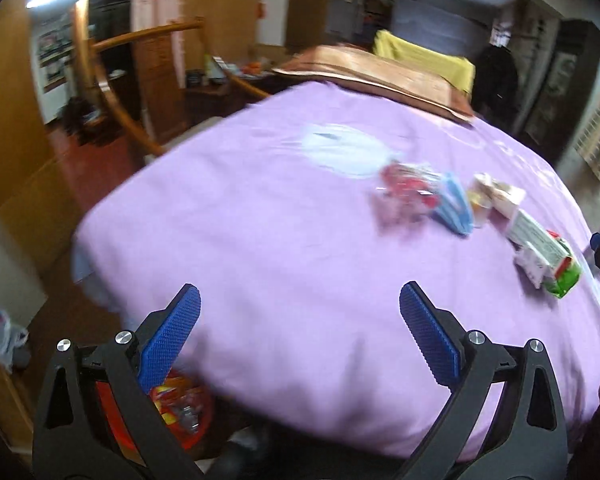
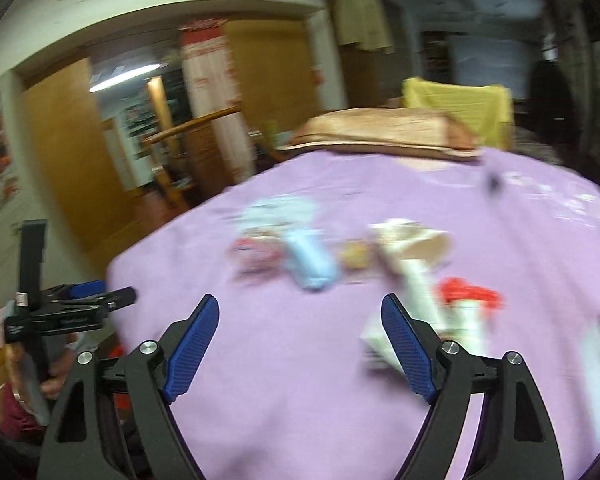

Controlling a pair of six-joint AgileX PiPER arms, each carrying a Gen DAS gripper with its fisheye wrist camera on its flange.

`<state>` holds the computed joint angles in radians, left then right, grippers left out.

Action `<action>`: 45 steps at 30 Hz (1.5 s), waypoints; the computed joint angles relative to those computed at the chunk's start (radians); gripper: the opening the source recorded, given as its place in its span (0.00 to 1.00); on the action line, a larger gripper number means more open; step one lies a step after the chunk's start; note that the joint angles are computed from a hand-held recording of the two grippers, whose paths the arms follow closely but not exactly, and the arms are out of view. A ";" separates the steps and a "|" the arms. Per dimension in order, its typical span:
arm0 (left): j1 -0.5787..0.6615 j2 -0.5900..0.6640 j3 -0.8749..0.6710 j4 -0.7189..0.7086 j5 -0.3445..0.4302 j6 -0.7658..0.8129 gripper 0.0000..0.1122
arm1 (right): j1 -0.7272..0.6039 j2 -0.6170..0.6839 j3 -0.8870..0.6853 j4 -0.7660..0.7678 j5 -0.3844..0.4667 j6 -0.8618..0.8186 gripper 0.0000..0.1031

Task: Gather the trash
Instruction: 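Bring both tools back over the table toward the remaining trash, then close the left tool on the blue face mask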

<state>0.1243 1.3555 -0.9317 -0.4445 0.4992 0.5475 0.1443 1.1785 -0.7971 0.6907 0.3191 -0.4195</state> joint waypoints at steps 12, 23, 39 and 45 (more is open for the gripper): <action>-0.259 0.343 -0.342 0.166 0.012 -0.225 0.86 | -0.131 0.047 0.087 0.144 -0.148 -0.148 0.84; -0.233 0.455 -0.467 0.429 0.017 -0.457 0.86 | -0.155 0.073 0.078 0.193 -0.121 -0.183 0.86; -0.238 0.326 -0.281 0.365 -0.125 -0.241 0.86 | -0.164 0.053 0.092 0.279 -0.107 -0.264 0.88; -0.288 0.486 -0.455 0.521 -0.098 -0.334 0.86 | -0.167 0.072 0.081 0.288 -0.080 -0.280 0.88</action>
